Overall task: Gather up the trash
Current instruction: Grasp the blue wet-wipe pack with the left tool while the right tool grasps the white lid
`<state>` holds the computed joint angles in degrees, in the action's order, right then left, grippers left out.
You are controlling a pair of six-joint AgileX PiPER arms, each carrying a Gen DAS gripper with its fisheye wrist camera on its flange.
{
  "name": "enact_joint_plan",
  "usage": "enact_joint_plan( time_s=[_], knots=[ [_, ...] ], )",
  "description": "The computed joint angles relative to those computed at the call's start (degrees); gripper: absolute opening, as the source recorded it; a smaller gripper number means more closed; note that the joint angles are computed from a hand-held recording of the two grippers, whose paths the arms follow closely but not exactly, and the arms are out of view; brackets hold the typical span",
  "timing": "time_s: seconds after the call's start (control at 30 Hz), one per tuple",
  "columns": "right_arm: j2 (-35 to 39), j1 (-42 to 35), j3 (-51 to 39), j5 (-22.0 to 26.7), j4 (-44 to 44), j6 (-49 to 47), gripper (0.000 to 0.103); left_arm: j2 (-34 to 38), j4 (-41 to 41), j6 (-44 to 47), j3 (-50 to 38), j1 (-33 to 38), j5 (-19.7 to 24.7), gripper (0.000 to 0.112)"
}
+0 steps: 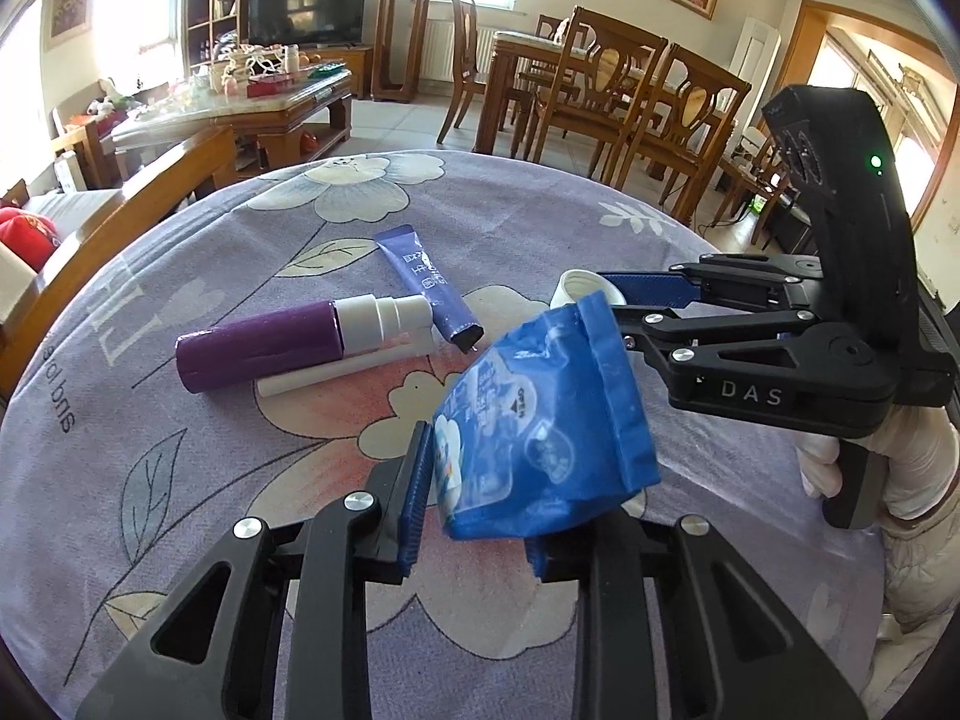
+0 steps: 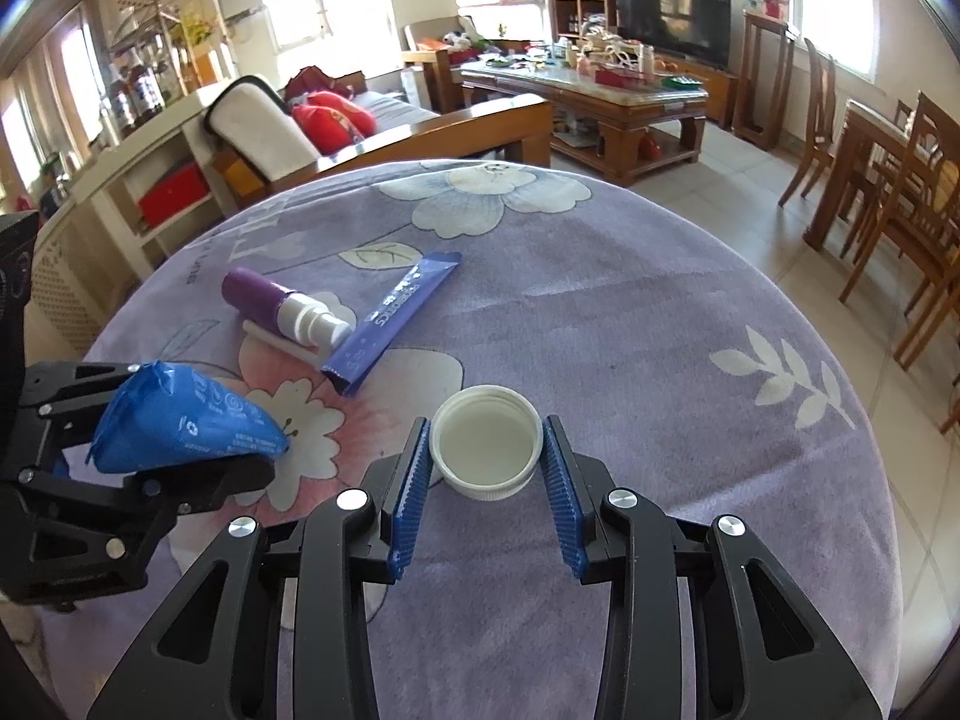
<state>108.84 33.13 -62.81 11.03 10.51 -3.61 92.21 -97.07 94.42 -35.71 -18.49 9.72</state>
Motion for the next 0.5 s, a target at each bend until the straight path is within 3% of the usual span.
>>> enact_joint_plan(
  time_s=[0.23,0.5],
  knots=[
    [-3.01,-0.03,3.88,-0.92,9.29,-8.51,0.037,-1.18,-1.77,1.30,0.88,1.31,2.54,0.025],
    [-11.72,-0.52,12.95,-3.14,20.74,-19.21,0.037,-4.91,-2.73,-0.37,2.73,-4.14,-0.45,0.025]
  ],
)
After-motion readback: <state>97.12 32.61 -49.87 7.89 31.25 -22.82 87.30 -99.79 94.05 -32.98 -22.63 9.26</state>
